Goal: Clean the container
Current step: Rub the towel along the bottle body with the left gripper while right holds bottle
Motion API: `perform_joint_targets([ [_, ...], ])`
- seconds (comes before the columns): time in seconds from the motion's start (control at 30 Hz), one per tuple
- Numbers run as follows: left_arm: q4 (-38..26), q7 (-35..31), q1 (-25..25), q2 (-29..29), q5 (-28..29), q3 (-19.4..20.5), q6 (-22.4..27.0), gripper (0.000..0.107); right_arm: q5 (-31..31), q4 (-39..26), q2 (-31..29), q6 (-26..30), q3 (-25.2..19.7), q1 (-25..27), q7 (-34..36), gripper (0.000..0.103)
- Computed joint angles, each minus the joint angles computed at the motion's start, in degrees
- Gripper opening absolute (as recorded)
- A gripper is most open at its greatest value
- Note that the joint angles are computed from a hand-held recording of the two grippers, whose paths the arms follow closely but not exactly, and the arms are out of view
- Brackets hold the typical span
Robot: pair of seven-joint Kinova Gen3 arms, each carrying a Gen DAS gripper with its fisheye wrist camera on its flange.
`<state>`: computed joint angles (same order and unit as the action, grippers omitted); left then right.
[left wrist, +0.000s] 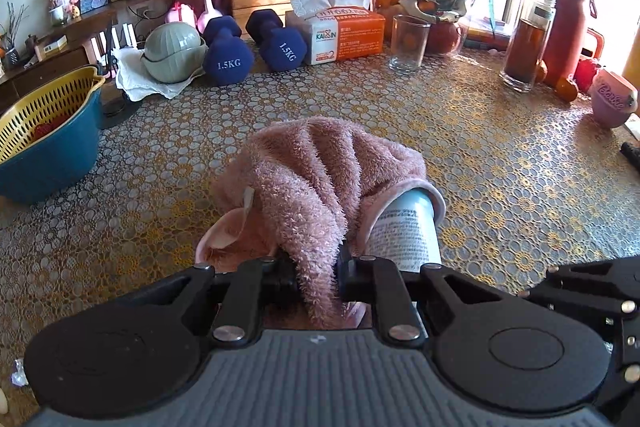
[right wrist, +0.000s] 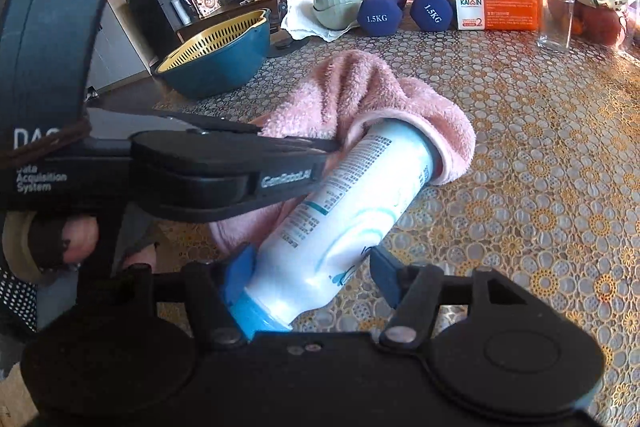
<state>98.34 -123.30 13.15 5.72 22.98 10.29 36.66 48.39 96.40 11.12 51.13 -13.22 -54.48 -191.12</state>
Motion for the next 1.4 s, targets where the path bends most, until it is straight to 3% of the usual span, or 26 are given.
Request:
perform_joint_targets([
  [0.27,2.7,-10.5,-3.1,-4.2,12.3,-0.8,8.6,0.014,0.6,4.8,-5.3,3.4,-3.8,0.3,7.0,0.063],
  [0.33,3.5,-12.3,-1.9,-5.9,12.2,-1.8,8.5,0.014,0.9,5.1,-5.7,4.4,-4.7,0.3,5.9,0.063],
  [0.43,2.3,-17.8,-2.3,-6.7,17.2,-3.7,13.6,0.014,2.8,6.5,-6.0,4.6,-5.5,0.0,2.3,0.063],
  [0.53,-0.1,-20.5,-1.9,-6.6,17.2,-3.6,17.2,0.014,4.5,7.3,-5.9,4.7,-6.1,-0.2,-0.7,0.063],
  [0.67,-0.9,-17.2,1.2,-5.4,10.4,-0.9,14.3,0.014,6.0,8.3,-6.1,4.5,-6.4,-0.3,-2.8,0.063],
  [0.87,0.0,-15.3,3.0,-3.7,8.6,-0.4,8.0,0.013,6.8,9.1,-6.3,4.1,-6.8,0.0,-4.0,0.063],
  [1.07,-4.9,-11.0,2.4,1.5,9.6,0.7,8.4,0.014,7.0,9.1,-6.1,3.9,-6.7,0.2,-6.2,0.063],
  [1.27,-10.2,-3.4,2.7,5.2,6.1,1.5,9.9,0.014,6.5,6.7,-4.2,5.7,-5.8,-0.3,-6.7,0.066],
  [1.33,-10.8,-3.6,2.4,4.9,4.8,1.7,10.2,0.018,6.3,6.7,-4.2,5.2,-5.3,-0.2,-6.8,0.065],
  [1.37,-11.1,-4.5,1.7,4.9,5.1,1.9,10.8,0.029,6.2,6.9,-4.4,4.7,-5.2,-0.1,-6.9,0.065],
  [1.4,-11.2,-5.3,1.1,4.8,5.6,1.9,11.5,0.053,6.4,7.3,-4.6,4.4,-5.2,-0.1,-7.0,0.065],
])
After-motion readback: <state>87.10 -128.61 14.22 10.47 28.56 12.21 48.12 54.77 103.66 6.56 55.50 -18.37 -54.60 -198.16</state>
